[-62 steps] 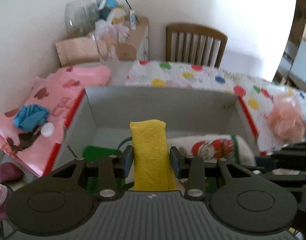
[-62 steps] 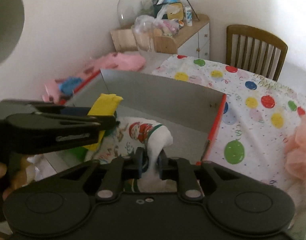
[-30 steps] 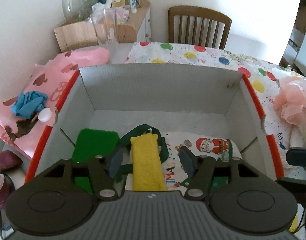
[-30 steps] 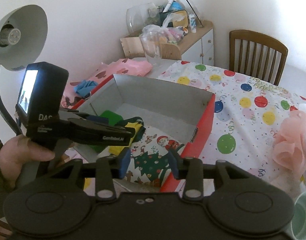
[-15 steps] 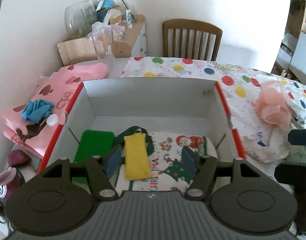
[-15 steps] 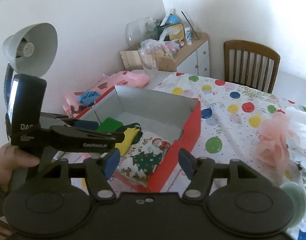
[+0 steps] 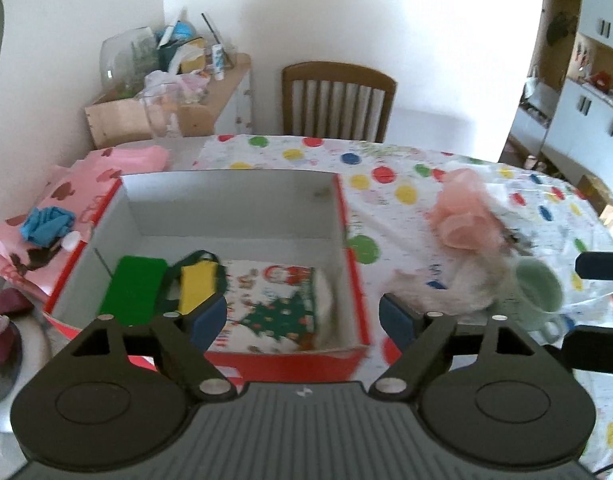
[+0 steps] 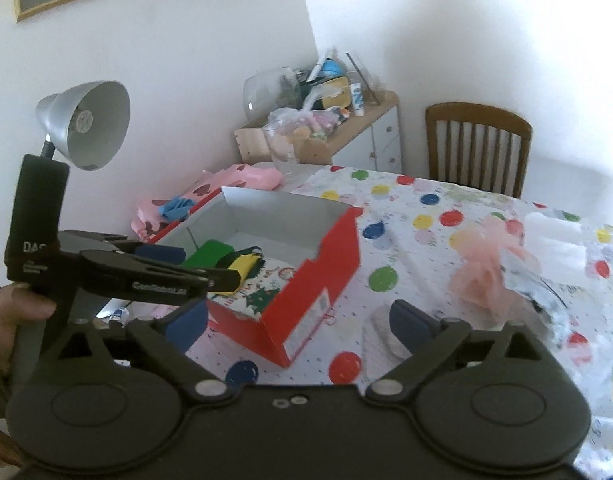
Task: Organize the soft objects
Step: 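Move the left gripper to the white towel while the right gripper reaches the black cap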
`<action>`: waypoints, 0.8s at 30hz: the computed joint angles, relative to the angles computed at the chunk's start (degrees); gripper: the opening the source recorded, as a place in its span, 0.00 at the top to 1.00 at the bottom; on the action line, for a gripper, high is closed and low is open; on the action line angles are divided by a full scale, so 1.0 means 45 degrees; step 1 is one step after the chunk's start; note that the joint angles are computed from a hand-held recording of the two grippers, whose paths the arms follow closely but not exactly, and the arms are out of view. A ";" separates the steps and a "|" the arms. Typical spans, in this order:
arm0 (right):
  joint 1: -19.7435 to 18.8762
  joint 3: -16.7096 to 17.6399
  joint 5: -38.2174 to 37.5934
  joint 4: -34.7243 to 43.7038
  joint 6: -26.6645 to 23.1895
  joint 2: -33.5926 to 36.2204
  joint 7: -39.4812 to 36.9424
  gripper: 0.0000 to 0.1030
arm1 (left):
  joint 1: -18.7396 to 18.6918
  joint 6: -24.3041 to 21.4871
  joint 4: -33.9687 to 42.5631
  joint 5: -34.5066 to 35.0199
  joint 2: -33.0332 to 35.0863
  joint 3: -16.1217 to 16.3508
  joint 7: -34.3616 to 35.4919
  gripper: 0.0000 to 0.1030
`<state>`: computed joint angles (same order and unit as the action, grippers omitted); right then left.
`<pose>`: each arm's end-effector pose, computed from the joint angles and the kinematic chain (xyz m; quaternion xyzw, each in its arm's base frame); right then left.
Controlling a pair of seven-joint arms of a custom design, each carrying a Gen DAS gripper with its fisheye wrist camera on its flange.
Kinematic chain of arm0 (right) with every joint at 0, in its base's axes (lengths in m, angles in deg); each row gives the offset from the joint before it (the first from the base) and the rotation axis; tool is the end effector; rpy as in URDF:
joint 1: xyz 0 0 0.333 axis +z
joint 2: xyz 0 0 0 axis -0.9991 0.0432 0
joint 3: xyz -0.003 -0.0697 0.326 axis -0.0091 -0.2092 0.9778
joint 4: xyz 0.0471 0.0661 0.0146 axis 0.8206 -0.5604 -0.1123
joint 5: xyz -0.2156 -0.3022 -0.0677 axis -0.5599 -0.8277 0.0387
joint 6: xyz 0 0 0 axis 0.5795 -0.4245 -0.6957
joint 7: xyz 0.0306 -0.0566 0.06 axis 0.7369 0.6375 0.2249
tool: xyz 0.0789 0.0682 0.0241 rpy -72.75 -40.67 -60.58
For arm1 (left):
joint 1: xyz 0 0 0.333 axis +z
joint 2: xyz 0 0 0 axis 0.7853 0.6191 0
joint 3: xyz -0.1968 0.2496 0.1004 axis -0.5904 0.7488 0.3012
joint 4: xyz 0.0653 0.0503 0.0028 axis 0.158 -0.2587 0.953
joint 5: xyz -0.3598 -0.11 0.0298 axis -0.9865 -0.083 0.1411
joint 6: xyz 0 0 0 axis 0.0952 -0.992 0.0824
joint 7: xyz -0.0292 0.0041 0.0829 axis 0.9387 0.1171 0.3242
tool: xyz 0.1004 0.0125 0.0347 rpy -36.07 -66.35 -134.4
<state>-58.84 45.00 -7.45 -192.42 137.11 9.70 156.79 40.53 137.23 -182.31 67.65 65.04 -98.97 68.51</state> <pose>0.4102 0.4025 0.5812 -0.6733 0.5863 -0.2046 0.4014 0.4977 -0.2067 0.5528 -0.5353 0.7526 -0.3212 0.2095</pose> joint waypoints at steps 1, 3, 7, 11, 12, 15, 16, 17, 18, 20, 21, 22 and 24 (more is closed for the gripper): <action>-0.0030 -0.0020 -0.0096 -0.0272 0.0012 -0.0250 0.0203 0.05 | -0.0108 0.0025 -0.0066 -0.0197 -0.0073 -0.0010 0.0071 0.17; -0.0195 0.0044 -0.0230 -0.0882 0.0012 -0.0824 0.0523 0.05 | -0.0341 0.0140 -0.0240 -0.0583 -0.0211 -0.0024 0.0257 0.14; -0.0774 0.0387 -0.0262 -0.2132 -0.0076 -0.2011 0.1104 0.05 | -0.0784 0.0186 -0.0410 -0.1067 -0.0322 -0.0114 0.0594 0.09; -0.1389 0.0841 0.0128 -0.3143 -0.0523 -0.2974 0.1322 0.05 | -0.1335 0.0291 -0.0517 -0.1890 -0.0247 -0.0135 0.1109 0.04; -0.1541 0.0970 0.0169 -0.3382 -0.0678 -0.3203 0.1412 0.05 | -0.1491 0.0296 -0.0507 -0.2195 -0.0196 -0.0113 0.1318 0.04; -0.1914 0.1312 0.0217 -0.4009 -0.1085 -0.3795 0.1558 0.05 | -0.1682 0.0459 -0.0536 -0.2530 -0.0060 -0.0258 0.1413 0.03; -0.1979 0.1364 0.0289 -0.4202 -0.1123 -0.3946 0.1521 0.05 | -0.1805 0.0470 -0.0505 -0.2768 0.0012 -0.0256 0.1578 0.02; -0.2000 0.1371 0.0417 -0.4412 -0.1101 -0.4096 0.1404 0.05 | -0.1847 0.0397 -0.0444 -0.2839 0.0095 -0.0309 0.1560 0.02; -0.2018 0.1403 0.0571 -0.4584 -0.1164 -0.4217 0.1273 0.05 | -0.1845 0.0331 -0.0387 -0.2802 0.0168 -0.0388 0.1445 0.02; -0.2021 0.1454 0.0885 -0.4862 -0.1244 -0.4370 0.0969 0.05 | -0.1820 0.0527 -0.0381 -0.2552 0.0349 -0.0578 0.1131 0.02; -0.1977 0.1432 0.1094 -0.5016 -0.1250 -0.4436 0.0742 0.05 | -0.1727 0.0593 -0.0351 -0.2126 0.0464 -0.0711 0.0728 0.02; -0.1952 0.1433 0.1283 -0.5143 -0.1242 -0.4475 0.0555 0.05 | -0.1687 0.0597 -0.0300 -0.1813 0.0574 -0.0796 0.0434 0.02; -0.1877 0.1419 0.1704 -0.5387 -0.1185 -0.4536 0.0213 0.05 | -0.1743 0.0500 -0.0108 -0.1704 0.0845 -0.0844 0.0259 0.02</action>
